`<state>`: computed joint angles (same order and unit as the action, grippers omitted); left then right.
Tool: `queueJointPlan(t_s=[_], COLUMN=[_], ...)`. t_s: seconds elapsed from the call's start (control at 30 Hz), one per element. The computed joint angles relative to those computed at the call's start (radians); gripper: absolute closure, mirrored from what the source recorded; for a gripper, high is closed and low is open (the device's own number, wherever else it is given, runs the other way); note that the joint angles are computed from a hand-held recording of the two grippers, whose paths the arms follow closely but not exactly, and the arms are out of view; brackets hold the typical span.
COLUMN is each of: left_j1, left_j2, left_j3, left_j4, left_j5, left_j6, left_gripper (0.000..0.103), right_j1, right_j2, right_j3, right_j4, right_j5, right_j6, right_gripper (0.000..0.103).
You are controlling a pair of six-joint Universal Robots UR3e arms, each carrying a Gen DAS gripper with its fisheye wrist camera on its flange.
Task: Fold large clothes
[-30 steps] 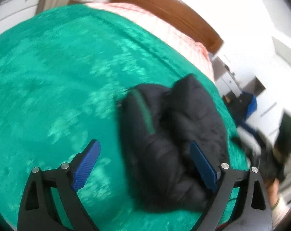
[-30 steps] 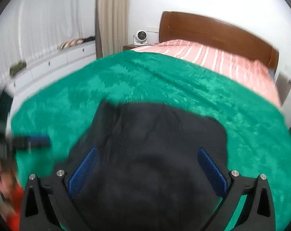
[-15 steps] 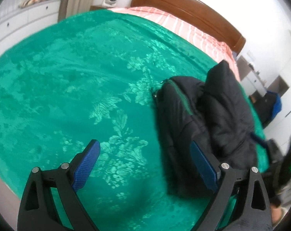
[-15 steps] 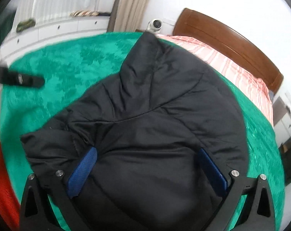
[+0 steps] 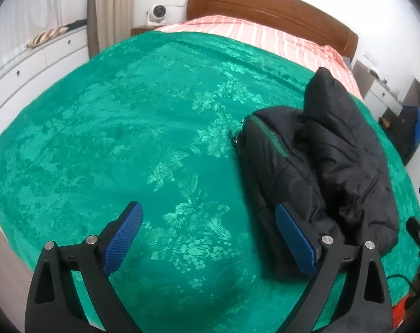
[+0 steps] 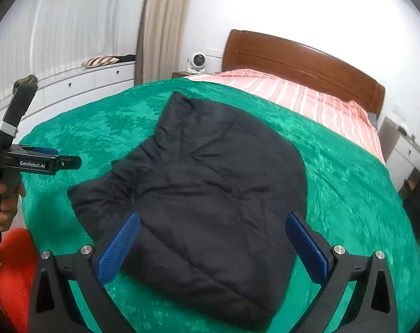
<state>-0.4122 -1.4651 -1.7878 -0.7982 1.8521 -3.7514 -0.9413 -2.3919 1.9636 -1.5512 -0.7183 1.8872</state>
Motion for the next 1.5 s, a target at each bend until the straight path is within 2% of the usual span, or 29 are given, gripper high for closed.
queueJointPlan(t_s=[0.03,0.07,0.1,0.2,0.23,0.27,0.3,0.37,0.4,0.47,0.53,0.6,0.63,0.73,0.83,0.9,0.97,1.03,1.07,1.1,1.17,1.23,1.3,1.4,1.5], left_j1=[0.011,0.048,0.113,0.424,0.484,0.502,0.478,0.374,0.310,0.236,0.191,0.226,0.263,0.290,0.297,0.312,0.334,0.317,0.296,0.278,0.243,0.201,0.183,0.160,0.157], left_j2=[0.011,0.040,0.084,0.255,0.251,0.223,0.157,0.046,-0.042,-0.163,-0.239,-0.253,-0.265,-0.329,-0.436,-0.490,-0.536,-0.554,-0.556,-0.543,-0.509,-0.465,-0.430,-0.404,-0.450], left_j3=[-0.015,-0.050,-0.106,-0.383,-0.420,-0.416,-0.369,-0.217,-0.117,0.014,0.069,0.001,-0.051,-0.066,0.029,0.093,0.148,0.212,0.239,0.227,0.207,0.201,0.215,0.312,0.524], left_j4=[0.010,0.032,0.069,0.286,0.350,0.384,0.416,0.346,0.298,0.192,0.131,0.199,0.251,0.324,0.300,0.257,0.207,0.151,0.137,0.183,0.243,0.279,0.298,0.248,0.154], left_j5=[-0.019,-0.088,-0.210,-0.792,-0.949,-1.029,-1.060,-0.953,-0.885,-0.778,-0.651,-0.702,-0.767,-0.823,-0.877,-0.921,-0.968,-0.937,-0.907,-0.894,-0.833,-0.763,-0.751,-0.707,-0.668], left_j6=[-0.004,-0.001,0.008,-0.027,-0.027,-0.002,0.045,0.085,0.114,0.161,0.181,0.169,0.146,0.148,0.206,0.252,0.255,0.248,0.246,0.209,0.144,0.123,0.112,0.120,0.144], left_gripper=[0.006,0.005,0.006,0.007,0.007,0.006,0.006,0.005,0.005,0.006,0.003,0.000,0.000,0.000,0.000,0.000,0.000,0.000,0.008,0.024,0.033,0.041,0.048,0.049,0.049], right_j1=[-0.026,-0.052,-0.094,-0.206,-0.254,-0.274,-0.285,-0.263,-0.256,-0.229,-0.182,-0.131,-0.101,0.000,0.103,0.150,0.199,0.245,0.256,0.260,0.237,0.190,0.155,0.135,0.168], right_j2=[0.011,0.034,0.068,0.153,0.186,0.209,0.239,0.327,0.382,0.529,0.653,0.770,0.828,1.011,1.276,1.387,1.377,1.246,1.173,1.079,0.959,0.878,0.831,0.840,0.978], right_j3=[-0.019,-0.048,-0.095,-0.182,-0.203,-0.207,-0.208,-0.220,-0.246,-0.339,-0.413,-0.486,-0.514,-0.635,-0.883,-0.970,-0.942,-0.791,-0.704,-0.599,-0.469,-0.430,-0.446,-0.586,-0.840], right_j4=[0.039,0.086,0.166,0.321,0.359,0.358,0.339,0.274,0.288,0.394,0.452,0.502,0.498,0.525,0.667,0.674,0.553,0.331,0.234,0.138,0.071,0.153,0.268,0.475,0.585], right_j5=[-0.005,-0.012,-0.017,-0.010,-0.009,-0.012,-0.018,-0.042,-0.045,-0.028,-0.038,-0.050,-0.054,-0.050,-0.051,-0.055,-0.050,-0.064,-0.069,-0.062,-0.024,0.044,0.101,0.188,0.274], right_j6=[-0.015,-0.029,-0.057,-0.126,-0.148,-0.145,-0.130,-0.055,-0.040,-0.049,-0.046,-0.059,-0.051,-0.027,-0.001,0.067,0.114,0.121,0.111,0.059,-0.037,-0.158,-0.261,-0.384,-0.390], right_gripper=[0.000,0.000,0.000,0.000,0.000,0.000,0.000,0.000,0.000,0.000,0.000,0.000,0.000,0.000,0.000,0.000,0.004,0.011,0.015,0.016,0.023,0.026,0.028,0.028,0.028])
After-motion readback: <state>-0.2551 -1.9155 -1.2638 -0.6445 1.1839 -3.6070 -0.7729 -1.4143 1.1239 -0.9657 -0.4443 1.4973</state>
